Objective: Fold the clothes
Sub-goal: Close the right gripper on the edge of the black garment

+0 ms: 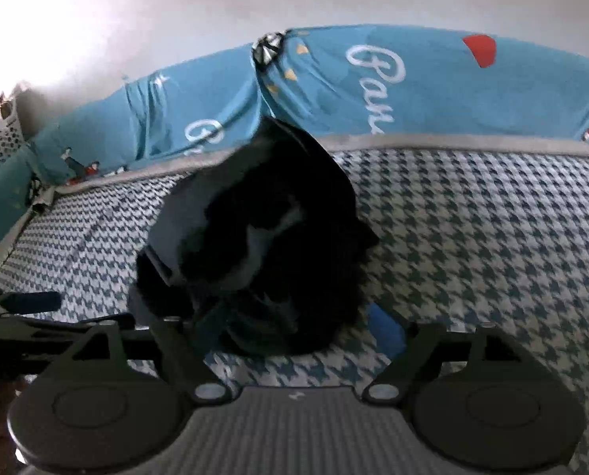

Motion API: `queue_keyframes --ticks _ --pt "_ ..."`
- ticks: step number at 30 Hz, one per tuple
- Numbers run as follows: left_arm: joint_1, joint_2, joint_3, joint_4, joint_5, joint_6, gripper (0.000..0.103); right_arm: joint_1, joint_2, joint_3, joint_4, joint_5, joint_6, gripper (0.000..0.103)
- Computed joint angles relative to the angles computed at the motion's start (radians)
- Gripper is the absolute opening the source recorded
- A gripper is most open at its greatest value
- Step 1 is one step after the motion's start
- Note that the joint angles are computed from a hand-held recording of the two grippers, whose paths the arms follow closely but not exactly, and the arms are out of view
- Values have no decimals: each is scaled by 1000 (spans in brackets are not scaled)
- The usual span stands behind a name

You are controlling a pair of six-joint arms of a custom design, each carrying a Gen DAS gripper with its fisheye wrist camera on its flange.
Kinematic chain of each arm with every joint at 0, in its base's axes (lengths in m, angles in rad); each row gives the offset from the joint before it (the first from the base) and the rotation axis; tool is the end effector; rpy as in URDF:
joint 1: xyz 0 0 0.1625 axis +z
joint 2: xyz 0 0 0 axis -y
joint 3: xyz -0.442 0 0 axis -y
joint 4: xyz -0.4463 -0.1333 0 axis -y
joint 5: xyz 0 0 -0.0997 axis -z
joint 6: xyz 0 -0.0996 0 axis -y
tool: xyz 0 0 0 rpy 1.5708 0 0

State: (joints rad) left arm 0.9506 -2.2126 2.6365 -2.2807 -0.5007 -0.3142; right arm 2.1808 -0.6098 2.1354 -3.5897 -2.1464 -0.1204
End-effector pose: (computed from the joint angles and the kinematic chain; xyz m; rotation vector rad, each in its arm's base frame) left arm 0.0335 -0.3328 0.3152 0.1469 2.1615 -0.8538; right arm 0.3569 -0.3726 -0.0566 0.7432 -2.4833 0.8169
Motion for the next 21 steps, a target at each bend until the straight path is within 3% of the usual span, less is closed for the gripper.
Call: queue_keyframes --ticks 9,14,17,18,20,21 --pt "103 123 -47 -194 -42 64 103 -15 54 -71 -63 47 -36 86" --pt "119 129 -51 -183 -42 36 103 -24 93 -126 -48 67 -19 86" --pt "122 128 -54 -162 -44 37 103 -22 126 -157 -53 46 -50 86" --pt "125 130 -57 -156 -47 33 103 -21 137 -165 -60 34 -65 83" --pt "131 133 -61 -148 -52 26 103 -22 147 -171 -64 19 -78 61" --pt "134 134 -62 -147 -56 23 103 -24 145 -168 -63 20 -76 55"
